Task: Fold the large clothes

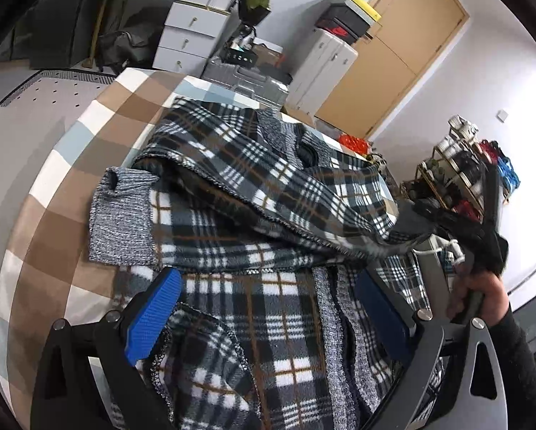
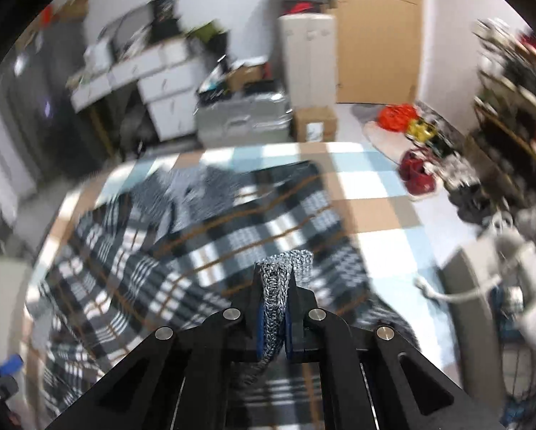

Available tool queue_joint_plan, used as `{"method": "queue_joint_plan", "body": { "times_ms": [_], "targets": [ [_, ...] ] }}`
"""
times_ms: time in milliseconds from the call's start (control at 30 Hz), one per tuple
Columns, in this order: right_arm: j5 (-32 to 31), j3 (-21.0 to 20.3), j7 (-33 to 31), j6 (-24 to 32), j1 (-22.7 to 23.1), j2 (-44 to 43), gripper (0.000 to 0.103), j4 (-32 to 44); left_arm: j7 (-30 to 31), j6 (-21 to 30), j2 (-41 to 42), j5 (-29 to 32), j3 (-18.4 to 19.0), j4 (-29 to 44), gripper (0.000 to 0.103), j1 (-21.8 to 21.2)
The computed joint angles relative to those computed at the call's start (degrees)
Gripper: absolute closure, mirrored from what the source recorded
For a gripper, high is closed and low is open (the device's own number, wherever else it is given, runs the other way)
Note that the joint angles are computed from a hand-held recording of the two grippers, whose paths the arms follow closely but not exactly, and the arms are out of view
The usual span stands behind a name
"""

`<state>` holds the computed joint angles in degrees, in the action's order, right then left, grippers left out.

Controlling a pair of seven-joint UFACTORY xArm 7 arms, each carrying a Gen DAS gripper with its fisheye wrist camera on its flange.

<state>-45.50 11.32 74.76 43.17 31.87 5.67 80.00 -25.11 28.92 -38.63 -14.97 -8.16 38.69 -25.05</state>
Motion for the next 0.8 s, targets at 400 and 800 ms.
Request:
{"method": "queue_joint_plan", "body": {
  "times_ms": [400, 800],
  "targets": [
    [-12.9, 6.7, 10.0, -9.6, -7.9, -12.3, 0.097, -11.8, -0.7, -0.5, -0.6, 0.9, -0.3, -0.4, 0.007, 0.5],
    [-23.3, 3.2, 1.3, -5.7, 2.9, -0.2, 0.097, 10.2, -3.2, 0.2, -1.0, 4.5, -1.6, -0.7, 0.007, 3.0]
  ]
}}
